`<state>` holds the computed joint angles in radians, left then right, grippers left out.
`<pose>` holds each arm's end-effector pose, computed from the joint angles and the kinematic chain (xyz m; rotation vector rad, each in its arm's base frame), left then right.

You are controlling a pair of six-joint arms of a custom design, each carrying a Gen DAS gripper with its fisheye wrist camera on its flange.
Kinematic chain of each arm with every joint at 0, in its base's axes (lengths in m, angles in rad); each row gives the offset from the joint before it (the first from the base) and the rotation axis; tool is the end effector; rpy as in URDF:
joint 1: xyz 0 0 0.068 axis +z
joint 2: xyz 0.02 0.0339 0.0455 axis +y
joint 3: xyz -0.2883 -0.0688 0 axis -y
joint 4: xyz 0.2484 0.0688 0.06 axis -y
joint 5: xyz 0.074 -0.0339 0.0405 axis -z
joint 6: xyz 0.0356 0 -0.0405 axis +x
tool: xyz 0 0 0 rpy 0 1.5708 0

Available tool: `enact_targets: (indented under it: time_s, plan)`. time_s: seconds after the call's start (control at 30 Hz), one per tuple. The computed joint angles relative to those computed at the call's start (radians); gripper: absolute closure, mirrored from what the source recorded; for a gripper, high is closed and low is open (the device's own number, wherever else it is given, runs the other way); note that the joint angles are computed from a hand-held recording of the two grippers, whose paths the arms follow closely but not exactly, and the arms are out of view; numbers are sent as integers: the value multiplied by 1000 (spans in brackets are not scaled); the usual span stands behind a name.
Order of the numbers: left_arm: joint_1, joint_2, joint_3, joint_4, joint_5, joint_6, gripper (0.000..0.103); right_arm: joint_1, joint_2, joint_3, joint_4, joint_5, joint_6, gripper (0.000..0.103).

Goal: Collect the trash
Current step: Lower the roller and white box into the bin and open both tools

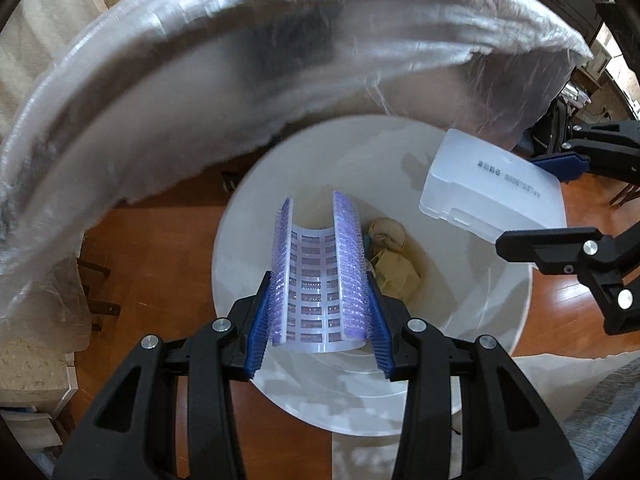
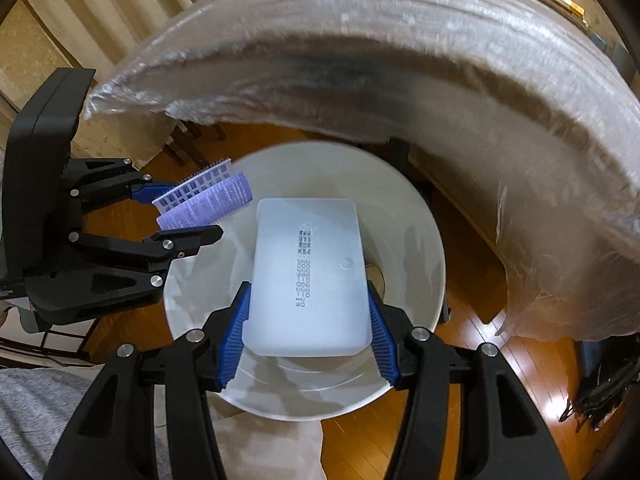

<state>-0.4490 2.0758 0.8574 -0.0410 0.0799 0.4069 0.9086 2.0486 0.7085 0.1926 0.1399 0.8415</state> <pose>0.3006 -0.1480 0.0492 1.1904 2.5670 -0.1224 0.1962 0.2435 0.0418 -0.0508 2.7457 0.3295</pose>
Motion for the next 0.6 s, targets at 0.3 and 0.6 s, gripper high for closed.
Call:
enact_targets:
  time_s: [0.3,0.6]
  plan:
    - [-11,96,50,0,-18,6,59,-19,123,63,32,-23,10,50]
    - [10,121,61,34,8,3,24,-47,190,85,60,-50,6,49]
